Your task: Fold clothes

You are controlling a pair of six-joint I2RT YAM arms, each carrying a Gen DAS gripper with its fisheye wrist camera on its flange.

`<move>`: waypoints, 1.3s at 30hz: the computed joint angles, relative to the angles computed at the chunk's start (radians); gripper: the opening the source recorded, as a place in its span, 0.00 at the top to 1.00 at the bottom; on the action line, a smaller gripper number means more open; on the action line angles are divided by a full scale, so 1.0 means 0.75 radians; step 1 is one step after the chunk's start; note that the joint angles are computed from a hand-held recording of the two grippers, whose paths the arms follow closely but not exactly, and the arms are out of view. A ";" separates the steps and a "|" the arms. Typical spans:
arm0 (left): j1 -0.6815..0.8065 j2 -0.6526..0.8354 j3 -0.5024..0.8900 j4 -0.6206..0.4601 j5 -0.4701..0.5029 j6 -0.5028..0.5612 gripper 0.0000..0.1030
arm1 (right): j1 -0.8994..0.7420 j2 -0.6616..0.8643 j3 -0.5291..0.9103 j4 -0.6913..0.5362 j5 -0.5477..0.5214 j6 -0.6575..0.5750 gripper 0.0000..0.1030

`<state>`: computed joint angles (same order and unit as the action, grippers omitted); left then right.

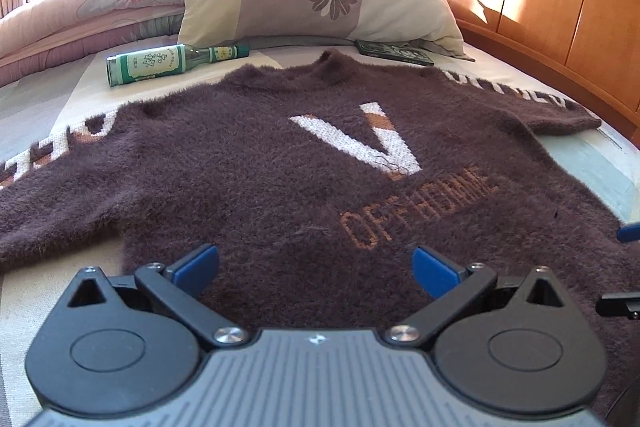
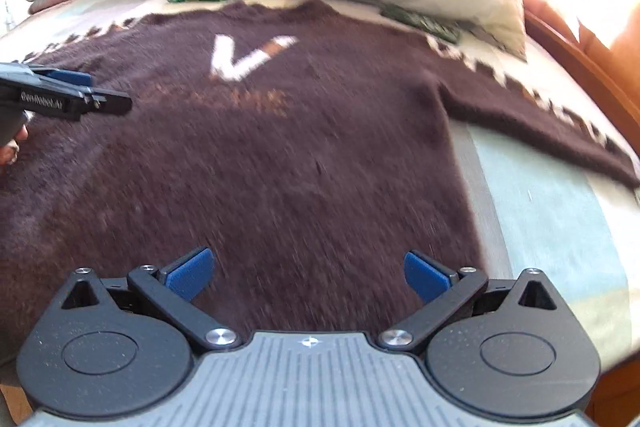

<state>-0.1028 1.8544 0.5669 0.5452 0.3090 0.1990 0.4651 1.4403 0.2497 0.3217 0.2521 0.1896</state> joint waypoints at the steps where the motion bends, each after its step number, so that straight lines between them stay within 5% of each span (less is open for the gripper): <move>1: 0.000 -0.010 -0.007 0.002 0.001 0.003 0.01 | -0.007 0.032 0.030 0.028 -0.017 -0.024 0.00; 16: 0.013 -0.024 -0.006 -0.005 0.006 0.006 0.01 | -0.084 0.606 0.514 0.126 -0.140 -0.128 0.00; 21: 0.015 -0.019 -0.005 -0.006 0.011 0.009 0.01 | -0.117 0.446 0.171 0.352 -0.165 -0.075 0.00; 28: -0.016 0.005 -0.003 0.003 -0.020 0.003 0.01 | 0.002 0.065 -0.242 0.345 -0.005 0.092 0.00; 33: -0.046 0.036 -0.002 0.008 -0.038 0.016 0.01 | 0.054 -0.222 -0.266 0.041 0.044 0.163 0.00; 39: -0.042 0.038 -0.014 0.030 -0.030 0.018 0.01 | 0.028 -0.157 -0.217 0.211 -0.091 0.130 0.00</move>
